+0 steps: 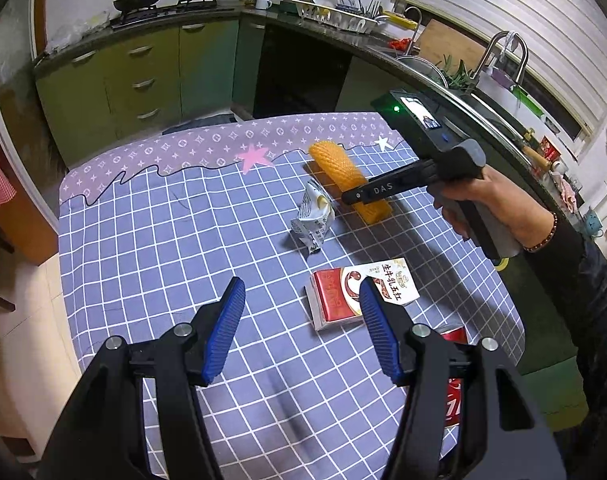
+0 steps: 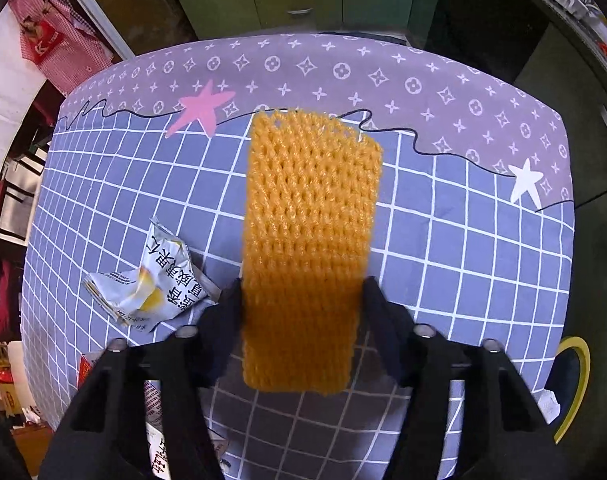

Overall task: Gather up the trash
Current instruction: 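Carry the orange net over the bin and release it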

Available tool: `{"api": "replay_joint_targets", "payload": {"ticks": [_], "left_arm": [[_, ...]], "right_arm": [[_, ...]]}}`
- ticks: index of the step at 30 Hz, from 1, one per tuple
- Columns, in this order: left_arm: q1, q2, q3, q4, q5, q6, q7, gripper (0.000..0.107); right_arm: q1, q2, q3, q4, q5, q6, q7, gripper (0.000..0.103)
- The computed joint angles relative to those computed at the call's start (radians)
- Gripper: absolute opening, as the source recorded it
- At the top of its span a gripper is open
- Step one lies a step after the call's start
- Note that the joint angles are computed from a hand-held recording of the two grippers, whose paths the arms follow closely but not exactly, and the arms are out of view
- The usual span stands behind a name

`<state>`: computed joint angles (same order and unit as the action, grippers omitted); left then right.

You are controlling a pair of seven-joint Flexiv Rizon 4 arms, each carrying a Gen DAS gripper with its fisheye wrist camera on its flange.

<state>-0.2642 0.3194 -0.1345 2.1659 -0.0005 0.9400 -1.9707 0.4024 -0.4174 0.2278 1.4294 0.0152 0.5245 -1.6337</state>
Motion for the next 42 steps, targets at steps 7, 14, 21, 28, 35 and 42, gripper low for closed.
{"api": "replay_joint_targets", "payload": {"ticks": [7, 14, 21, 28, 35, 42], "left_arm": [[-0.006, -0.012, -0.009, -0.014, 0.005, -0.013, -0.004, 0.057], [-0.018, -0.033, -0.024, -0.042, 0.018, -0.021, -0.008, 0.058], [-0.033, -0.088, -0.039, -0.094, 0.028, -0.024, -0.005, 0.058], [-0.058, -0.155, -0.052, -0.163, 0.05, -0.044, -0.014, 0.059], [-0.082, -0.197, -0.044, -0.217, 0.056, -0.095, -0.002, 0.071], [-0.063, -0.268, -0.026, -0.296, 0.113, -0.142, 0.023, 0.086]], "right_arm": [[-0.035, 0.066, 0.013, 0.06, 0.045, 0.071, -0.049, 0.015], [-0.137, 0.234, -0.006, 0.17, 0.156, 0.09, -0.166, 0.015], [-0.263, 0.313, -0.123, 0.288, 0.108, 0.092, -0.132, 0.016], [-0.351, 0.22, -0.169, 0.31, 0.056, 0.083, -0.084, 0.035], [-0.408, 0.23, -0.153, 0.313, 0.13, 0.108, -0.086, 0.062], [-0.426, 0.33, -0.157, 0.36, 0.203, 0.102, -0.169, 0.064]]}}
